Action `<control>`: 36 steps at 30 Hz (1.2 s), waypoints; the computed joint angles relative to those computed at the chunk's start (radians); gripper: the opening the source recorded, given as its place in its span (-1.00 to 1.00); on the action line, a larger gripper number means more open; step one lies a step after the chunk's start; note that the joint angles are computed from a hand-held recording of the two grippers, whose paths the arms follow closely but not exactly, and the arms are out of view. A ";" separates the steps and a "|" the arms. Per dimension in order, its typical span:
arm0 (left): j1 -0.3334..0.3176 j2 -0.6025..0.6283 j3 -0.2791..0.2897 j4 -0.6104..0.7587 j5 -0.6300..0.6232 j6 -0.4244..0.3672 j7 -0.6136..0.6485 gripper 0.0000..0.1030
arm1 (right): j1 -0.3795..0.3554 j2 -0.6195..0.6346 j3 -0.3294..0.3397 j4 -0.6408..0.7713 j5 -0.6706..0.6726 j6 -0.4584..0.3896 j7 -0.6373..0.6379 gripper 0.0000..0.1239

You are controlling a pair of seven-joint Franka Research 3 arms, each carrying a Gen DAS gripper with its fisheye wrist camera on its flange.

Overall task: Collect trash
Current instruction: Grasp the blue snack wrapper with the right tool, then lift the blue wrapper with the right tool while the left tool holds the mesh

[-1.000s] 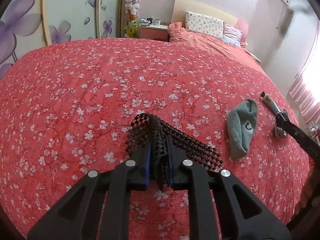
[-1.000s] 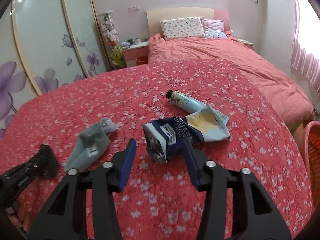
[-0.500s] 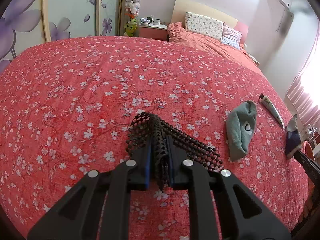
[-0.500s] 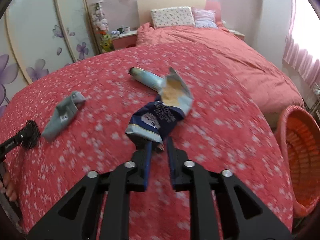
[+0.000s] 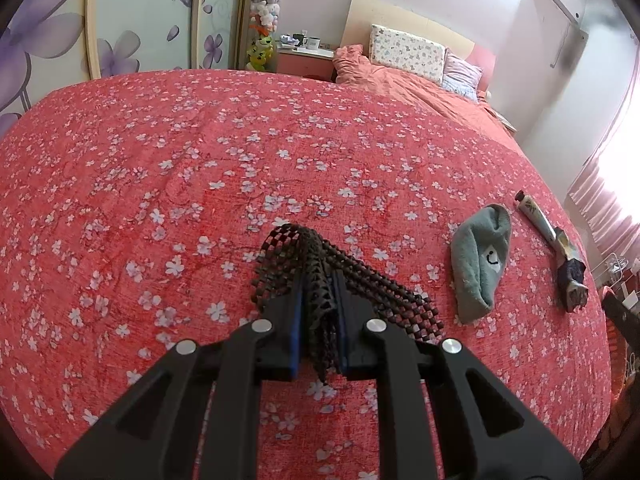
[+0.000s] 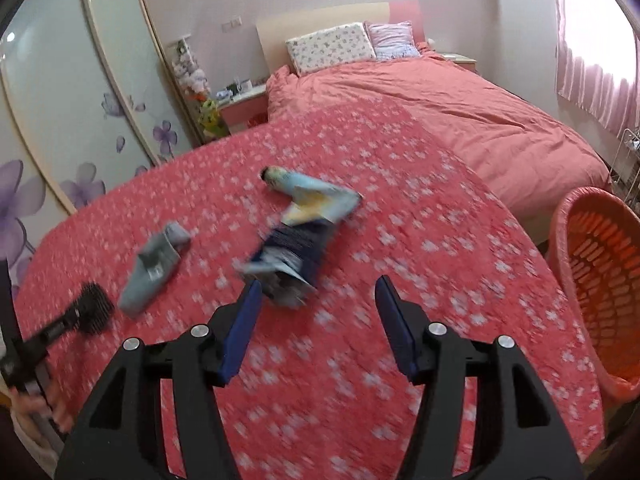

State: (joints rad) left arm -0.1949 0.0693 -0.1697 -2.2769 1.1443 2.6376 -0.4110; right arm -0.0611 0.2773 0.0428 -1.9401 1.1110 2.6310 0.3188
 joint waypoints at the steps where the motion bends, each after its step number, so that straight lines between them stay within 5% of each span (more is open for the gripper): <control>1: 0.001 -0.001 0.001 -0.003 0.003 0.004 -0.003 -0.70 | 0.003 0.009 0.003 0.010 0.003 0.008 0.000 -0.04; 11: 0.011 -0.011 0.004 -0.017 0.024 0.032 -0.029 -0.70 | 0.077 0.128 0.012 0.117 -0.205 0.128 0.272 -0.05; 15: 0.013 -0.011 0.004 -0.018 0.028 0.037 -0.033 -0.70 | 0.072 0.153 0.015 0.129 -0.321 0.102 0.364 -0.09; 20: 0.010 -0.006 -0.001 -0.010 0.002 0.013 0.004 -0.69 | 0.028 0.126 0.072 0.072 -0.307 0.161 0.257 -0.51; 28: -0.010 0.031 -0.005 0.048 -0.039 -0.033 0.090 -0.30 | -0.009 0.081 0.079 0.026 -0.225 0.136 0.142 -0.63; 32: -0.015 0.039 0.008 0.056 -0.042 -0.029 0.082 -0.75 | -0.011 0.063 0.070 0.010 -0.187 0.124 0.095 -0.63; 36: -0.003 0.018 0.022 0.023 0.016 0.033 0.004 -0.84 | -0.018 0.043 0.057 -0.005 -0.140 0.106 0.043 -0.64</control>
State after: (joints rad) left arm -0.1978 0.0876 -0.1477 -2.2537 1.1604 2.6705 -0.4070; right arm -0.0795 0.3207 0.0999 -1.9447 0.9707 2.7373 0.3621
